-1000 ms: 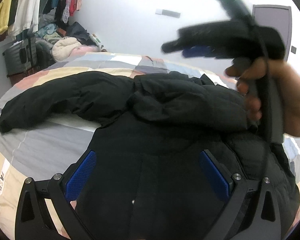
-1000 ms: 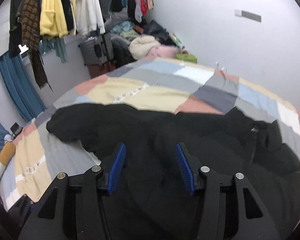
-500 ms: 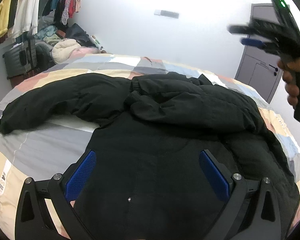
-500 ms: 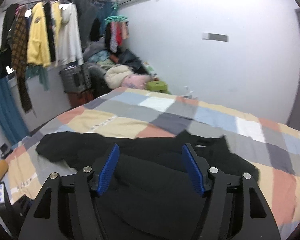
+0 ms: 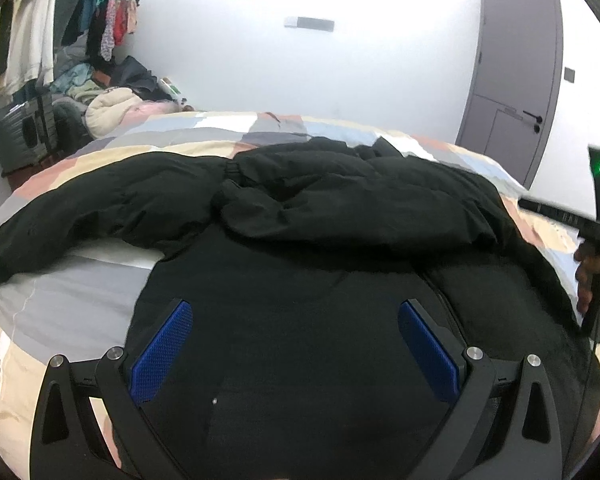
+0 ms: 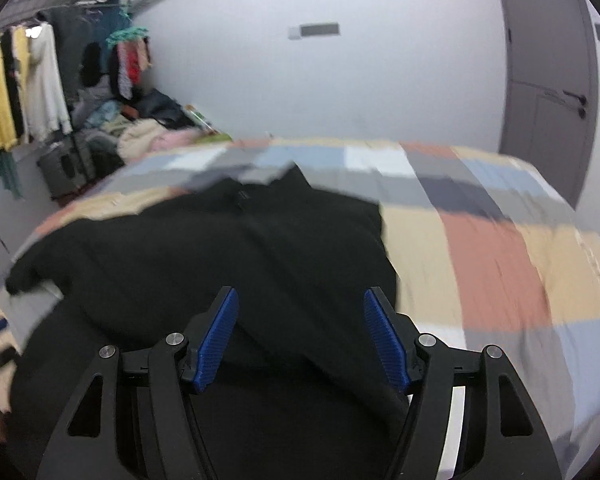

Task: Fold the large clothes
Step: 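Lift the right gripper away from the folded sleeve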

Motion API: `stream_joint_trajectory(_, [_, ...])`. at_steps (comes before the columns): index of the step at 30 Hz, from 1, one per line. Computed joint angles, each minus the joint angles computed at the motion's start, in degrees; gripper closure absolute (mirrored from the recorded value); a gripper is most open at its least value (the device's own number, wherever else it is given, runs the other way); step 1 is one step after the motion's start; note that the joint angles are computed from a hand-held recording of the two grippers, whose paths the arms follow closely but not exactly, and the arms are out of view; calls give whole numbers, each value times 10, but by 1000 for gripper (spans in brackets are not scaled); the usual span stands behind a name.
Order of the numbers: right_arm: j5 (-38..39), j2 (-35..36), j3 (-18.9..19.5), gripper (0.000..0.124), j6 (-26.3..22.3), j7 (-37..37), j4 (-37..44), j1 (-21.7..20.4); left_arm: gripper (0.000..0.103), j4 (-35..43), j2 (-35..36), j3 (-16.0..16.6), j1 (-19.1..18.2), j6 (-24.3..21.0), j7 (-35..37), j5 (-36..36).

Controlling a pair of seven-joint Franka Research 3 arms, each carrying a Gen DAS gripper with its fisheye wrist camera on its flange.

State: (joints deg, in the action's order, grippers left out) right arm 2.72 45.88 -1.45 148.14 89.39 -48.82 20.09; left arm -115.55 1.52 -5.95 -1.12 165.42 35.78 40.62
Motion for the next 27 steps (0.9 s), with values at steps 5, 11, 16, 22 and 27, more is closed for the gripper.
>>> stream_joint_trajectory(5, [-2, 12, 1, 61, -40, -20, 2, -7, 0, 20, 11, -1, -8, -27, -19, 21])
stream_joint_trajectory(11, [-32, 70, -15, 78, -61, -32, 81, 6, 0, 29, 18, 0, -14, -43, -24, 23])
stream_joint_trajectory(16, [-42, 73, -23, 109, -34, -28, 74, 8, 0, 33, 22, 0, -17, -50, -23, 20])
stream_joint_trajectory(22, [-40, 68, -30, 114, -13, 9, 67, 3, 0, 31, 21, 2, -17, -46, -23, 18])
stream_joint_trajectory(27, [-37, 71, -37, 114, -18, 63, 77, -5, 0, 22, 13, 1, -13, -33, -18, 2])
